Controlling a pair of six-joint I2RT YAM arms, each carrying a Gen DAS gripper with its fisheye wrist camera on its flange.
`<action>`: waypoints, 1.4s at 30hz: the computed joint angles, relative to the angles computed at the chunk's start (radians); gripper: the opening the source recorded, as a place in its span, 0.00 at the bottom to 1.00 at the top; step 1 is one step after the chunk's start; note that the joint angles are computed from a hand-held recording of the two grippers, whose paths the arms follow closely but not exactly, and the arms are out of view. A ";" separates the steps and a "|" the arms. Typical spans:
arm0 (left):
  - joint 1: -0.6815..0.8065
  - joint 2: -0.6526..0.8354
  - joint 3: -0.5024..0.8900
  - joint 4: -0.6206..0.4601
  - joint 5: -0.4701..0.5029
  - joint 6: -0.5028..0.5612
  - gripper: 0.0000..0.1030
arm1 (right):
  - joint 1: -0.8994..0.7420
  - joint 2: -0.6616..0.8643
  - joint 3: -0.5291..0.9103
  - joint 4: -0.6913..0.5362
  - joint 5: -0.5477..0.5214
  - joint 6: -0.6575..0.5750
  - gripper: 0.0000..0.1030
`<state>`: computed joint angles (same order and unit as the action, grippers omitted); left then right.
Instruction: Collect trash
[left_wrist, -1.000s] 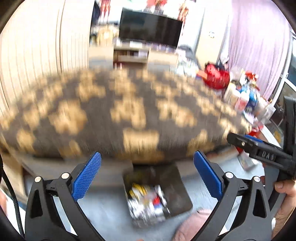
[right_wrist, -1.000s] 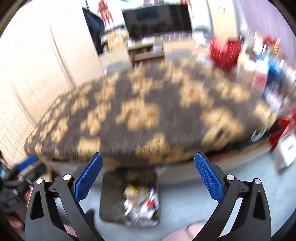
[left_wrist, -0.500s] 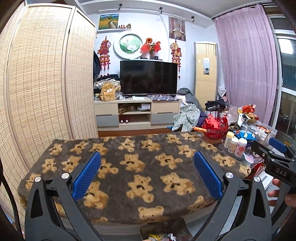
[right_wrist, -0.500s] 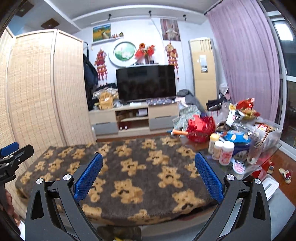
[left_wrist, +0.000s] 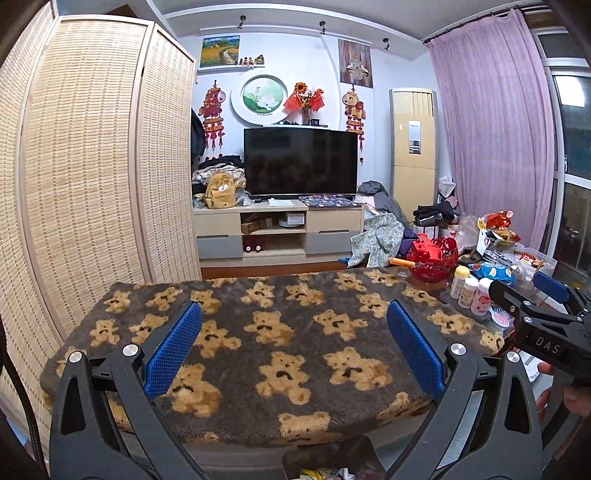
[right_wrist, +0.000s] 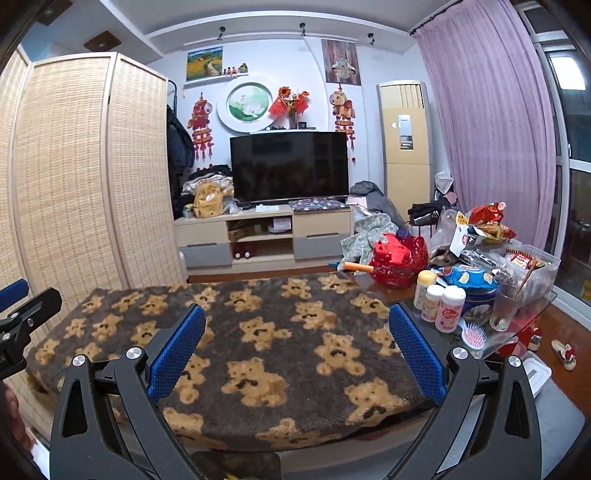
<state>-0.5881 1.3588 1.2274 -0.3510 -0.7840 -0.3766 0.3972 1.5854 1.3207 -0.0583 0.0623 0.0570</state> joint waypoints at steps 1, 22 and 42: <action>0.001 -0.002 -0.001 -0.002 0.002 -0.003 0.92 | 0.002 0.000 0.003 -0.005 0.001 -0.001 0.97; -0.012 -0.019 -0.013 -0.040 -0.004 -0.034 0.92 | 0.017 -0.022 0.014 -0.037 0.028 0.003 0.97; -0.027 -0.018 0.010 -0.077 -0.041 -0.059 0.92 | 0.028 -0.027 0.011 -0.045 0.026 0.013 0.97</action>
